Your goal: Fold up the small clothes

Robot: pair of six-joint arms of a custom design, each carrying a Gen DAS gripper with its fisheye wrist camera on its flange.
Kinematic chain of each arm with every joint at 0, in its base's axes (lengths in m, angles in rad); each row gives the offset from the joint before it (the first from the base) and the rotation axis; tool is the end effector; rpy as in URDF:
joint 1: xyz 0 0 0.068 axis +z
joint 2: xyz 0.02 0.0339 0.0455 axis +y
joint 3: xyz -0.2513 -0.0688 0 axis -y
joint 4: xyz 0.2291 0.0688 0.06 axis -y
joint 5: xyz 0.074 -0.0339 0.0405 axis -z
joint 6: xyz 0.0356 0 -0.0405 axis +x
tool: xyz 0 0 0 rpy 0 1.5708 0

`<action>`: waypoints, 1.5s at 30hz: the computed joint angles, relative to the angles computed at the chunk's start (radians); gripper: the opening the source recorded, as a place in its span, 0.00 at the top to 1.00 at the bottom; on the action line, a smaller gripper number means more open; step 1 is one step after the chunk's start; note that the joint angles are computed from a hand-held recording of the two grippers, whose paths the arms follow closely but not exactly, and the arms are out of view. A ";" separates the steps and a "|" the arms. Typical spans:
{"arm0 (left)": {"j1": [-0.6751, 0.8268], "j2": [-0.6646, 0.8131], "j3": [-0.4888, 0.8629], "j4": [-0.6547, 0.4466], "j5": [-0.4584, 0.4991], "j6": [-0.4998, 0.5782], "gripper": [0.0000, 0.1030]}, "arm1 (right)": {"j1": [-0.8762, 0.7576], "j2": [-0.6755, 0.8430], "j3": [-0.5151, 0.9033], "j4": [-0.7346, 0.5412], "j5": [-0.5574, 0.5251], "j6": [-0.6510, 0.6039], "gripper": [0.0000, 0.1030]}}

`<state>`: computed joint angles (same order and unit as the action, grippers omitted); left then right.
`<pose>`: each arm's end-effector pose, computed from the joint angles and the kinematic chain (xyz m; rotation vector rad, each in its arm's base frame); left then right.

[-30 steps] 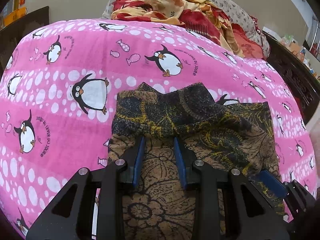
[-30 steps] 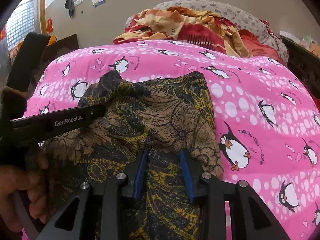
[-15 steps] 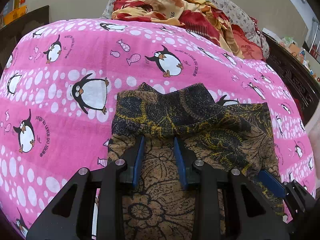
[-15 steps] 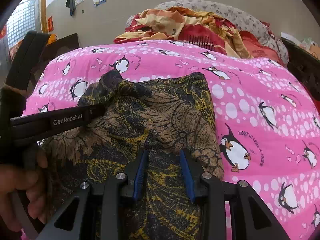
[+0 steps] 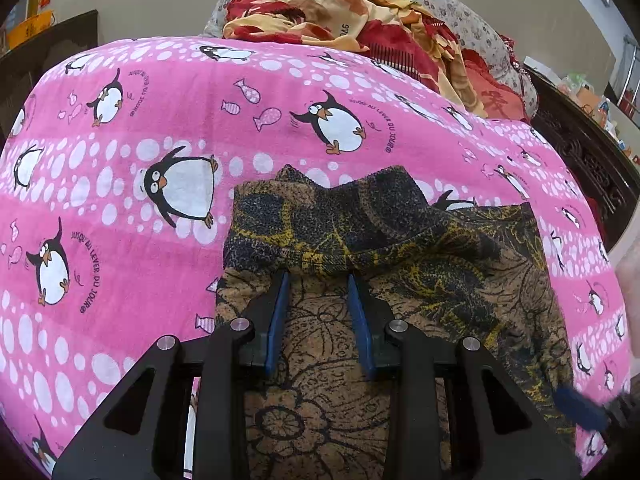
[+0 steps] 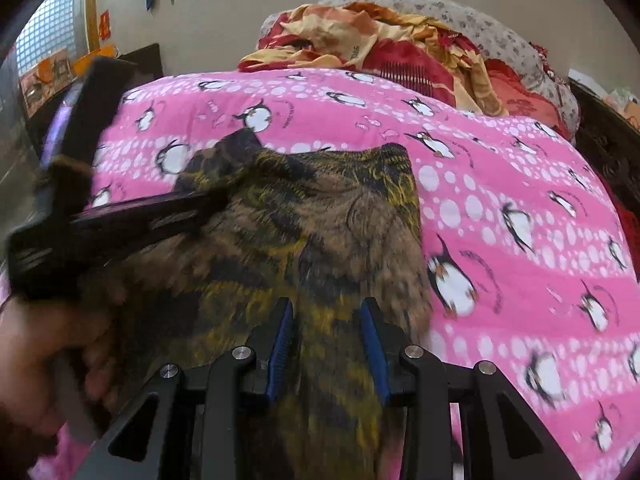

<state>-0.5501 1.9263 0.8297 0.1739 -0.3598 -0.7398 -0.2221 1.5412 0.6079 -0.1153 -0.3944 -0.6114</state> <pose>0.2881 -0.1620 0.0871 -0.3753 2.3884 -0.1366 0.2473 -0.0418 0.1237 -0.6157 2.4316 0.1867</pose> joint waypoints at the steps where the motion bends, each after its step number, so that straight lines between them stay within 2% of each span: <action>1: -0.002 -0.004 0.006 -0.017 0.002 0.000 0.71 | -0.024 -0.039 -0.007 -0.051 -0.010 -0.024 0.67; 3: -0.002 -0.033 0.011 -0.065 0.025 0.008 0.71 | -0.079 -0.112 -0.017 -0.162 -0.052 -0.078 0.67; 6: -0.013 -0.177 -0.064 -0.100 0.054 0.019 0.71 | -0.166 -0.227 -0.046 -0.297 -0.146 -0.165 0.68; 9: -0.111 -0.396 -0.205 -0.130 -0.010 0.024 0.71 | -0.231 -0.278 -0.097 -0.364 -0.197 -0.290 0.68; 12: -0.234 -0.502 -0.286 -0.192 -0.034 -0.049 0.71 | -0.269 -0.208 -0.179 -0.256 -0.149 -0.383 0.67; 13: -0.307 -0.533 -0.312 -0.212 -0.076 -0.093 0.71 | -0.303 -0.193 -0.177 -0.264 -0.179 -0.408 0.67; 15: -0.450 -0.565 -0.345 -0.236 -0.135 -0.182 0.71 | -0.375 -0.183 -0.121 -0.387 -0.238 -0.458 0.67; 17: -0.526 -0.552 -0.364 -0.232 -0.158 -0.246 0.71 | -0.461 -0.201 -0.089 -0.477 -0.286 -0.544 0.67; 20: -0.552 -0.399 -0.343 -0.226 -0.160 -0.323 0.71 | -0.562 -0.198 -0.096 -0.475 -0.304 -0.673 0.67; 23: -0.593 -0.338 -0.379 -0.116 -0.229 -0.349 0.67 | -0.607 -0.077 -0.086 -0.389 -0.249 -0.738 0.67; 24: -0.599 -0.321 -0.377 -0.097 -0.242 -0.346 0.64 | -0.625 -0.033 -0.088 -0.360 -0.241 -0.764 0.60; 26: -0.607 -0.297 -0.380 -0.034 -0.240 -0.295 0.37 | -0.664 0.079 -0.059 -0.344 -0.264 -0.813 0.52; 28: -0.610 -0.269 -0.364 0.005 -0.213 -0.233 0.19 | -0.701 0.141 -0.039 -0.356 -0.321 -0.854 0.51; 29: -0.608 -0.260 -0.348 -0.007 -0.205 -0.213 0.16 | -0.711 0.142 -0.043 -0.353 -0.328 -0.864 0.50; 31: -0.612 -0.242 -0.313 -0.051 -0.210 -0.207 0.14 | -0.719 0.140 -0.058 -0.333 -0.336 -0.870 0.50; 36: -0.580 -0.236 -0.316 -0.004 -0.152 -0.145 0.01 | -0.716 0.159 -0.028 -0.375 -0.331 -0.874 0.49; 43: -0.590 -0.202 -0.258 -0.090 -0.165 -0.147 0.01 | -0.699 0.073 -0.077 -0.345 -0.295 -0.838 0.46; 44: -0.592 -0.191 -0.241 -0.112 -0.168 -0.148 0.01 | -0.701 0.069 -0.075 -0.356 -0.292 -0.842 0.39; 45: -0.595 -0.176 -0.219 -0.139 -0.174 -0.148 0.01 | -0.705 0.073 -0.063 -0.381 -0.283 -0.853 0.25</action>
